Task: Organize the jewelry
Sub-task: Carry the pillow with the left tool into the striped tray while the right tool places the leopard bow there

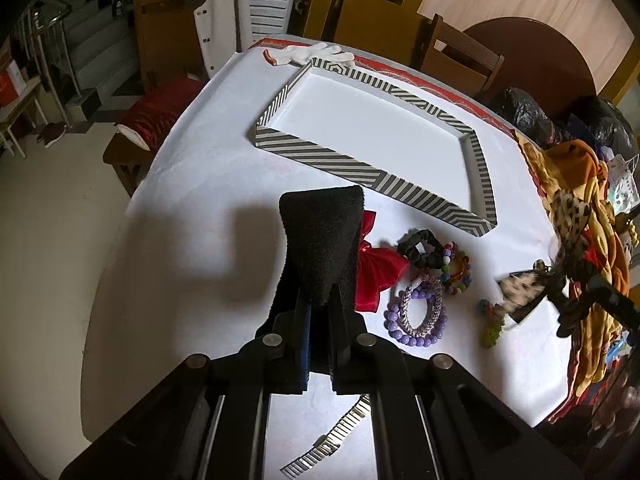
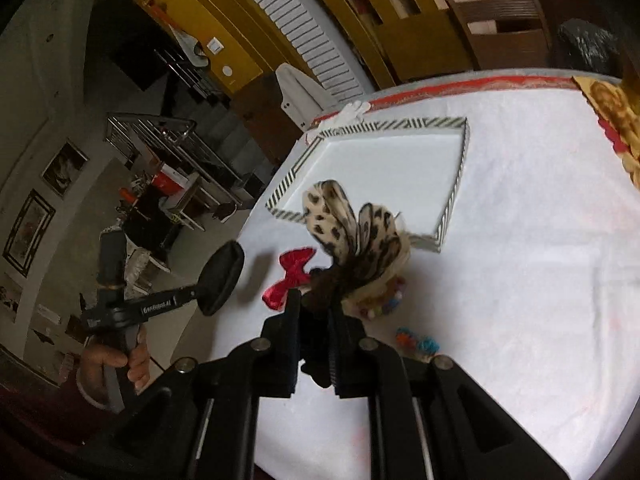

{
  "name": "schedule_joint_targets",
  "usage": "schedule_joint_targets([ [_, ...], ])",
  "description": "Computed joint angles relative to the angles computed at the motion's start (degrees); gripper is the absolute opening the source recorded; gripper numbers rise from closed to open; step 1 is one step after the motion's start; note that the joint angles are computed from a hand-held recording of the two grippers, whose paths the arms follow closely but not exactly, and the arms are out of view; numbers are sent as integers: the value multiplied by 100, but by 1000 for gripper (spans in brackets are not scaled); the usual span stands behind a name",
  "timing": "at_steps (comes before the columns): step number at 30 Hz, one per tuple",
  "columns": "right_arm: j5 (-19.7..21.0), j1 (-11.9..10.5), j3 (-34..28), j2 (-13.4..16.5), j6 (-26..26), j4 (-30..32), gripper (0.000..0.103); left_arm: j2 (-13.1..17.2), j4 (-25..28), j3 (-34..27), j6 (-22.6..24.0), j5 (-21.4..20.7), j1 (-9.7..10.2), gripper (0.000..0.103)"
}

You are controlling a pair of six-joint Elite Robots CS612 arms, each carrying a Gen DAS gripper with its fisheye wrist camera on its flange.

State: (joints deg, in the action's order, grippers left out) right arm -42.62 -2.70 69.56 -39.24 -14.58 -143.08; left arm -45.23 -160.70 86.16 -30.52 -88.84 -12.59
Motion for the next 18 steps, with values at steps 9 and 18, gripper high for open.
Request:
schedule_joint_targets([
  [9, -209, 99, -799, 384, 330, -1, 12, 189, 75, -541, 333, 74, 48, 19],
  [18, -783, 316, -2427, 1321, 1068, 344, 12, 1076, 884, -2241, 663, -178, 247, 19],
])
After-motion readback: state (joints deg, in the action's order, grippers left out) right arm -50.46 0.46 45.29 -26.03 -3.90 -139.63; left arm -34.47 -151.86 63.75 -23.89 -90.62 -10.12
